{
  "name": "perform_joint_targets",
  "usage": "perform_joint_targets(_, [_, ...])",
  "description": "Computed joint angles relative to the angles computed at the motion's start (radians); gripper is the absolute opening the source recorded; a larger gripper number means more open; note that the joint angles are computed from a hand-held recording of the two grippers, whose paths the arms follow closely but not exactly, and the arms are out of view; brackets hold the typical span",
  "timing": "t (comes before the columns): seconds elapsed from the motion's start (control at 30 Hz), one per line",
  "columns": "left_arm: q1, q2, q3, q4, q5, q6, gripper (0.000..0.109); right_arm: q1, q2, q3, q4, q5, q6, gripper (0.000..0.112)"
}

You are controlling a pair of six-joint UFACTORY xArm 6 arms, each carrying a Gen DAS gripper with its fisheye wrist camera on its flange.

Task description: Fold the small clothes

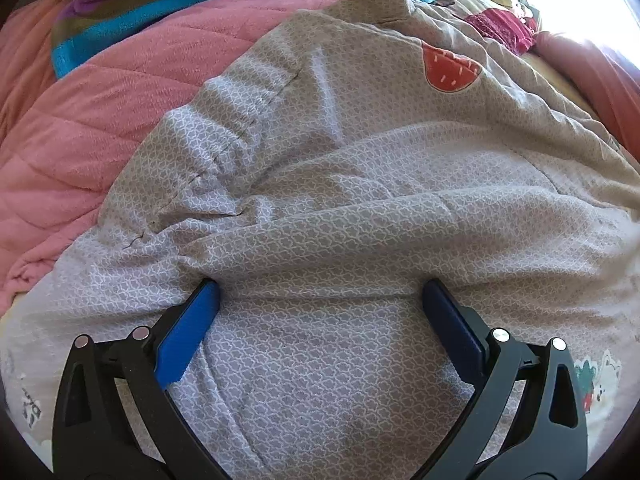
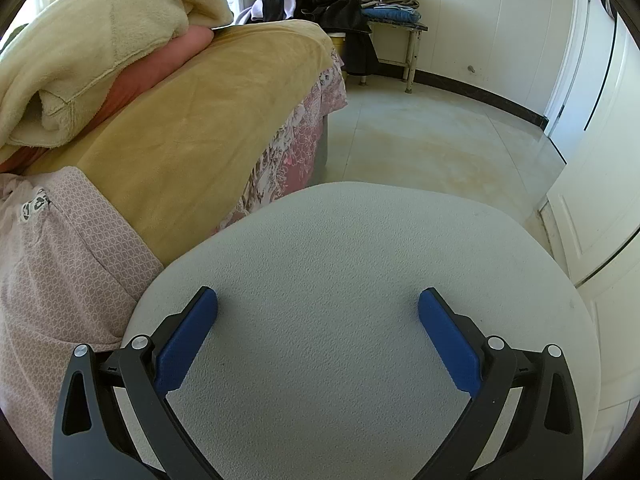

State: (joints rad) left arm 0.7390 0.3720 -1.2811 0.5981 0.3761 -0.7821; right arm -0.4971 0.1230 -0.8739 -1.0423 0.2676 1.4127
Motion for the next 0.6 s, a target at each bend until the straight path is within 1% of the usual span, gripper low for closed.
perform_joint_targets(0.6, [0.003,-0.003,0.003,-0.003,-0.002,0.005,0.095,0.0,0.0,0.0,0.0,0.0,-0.001,0.099])
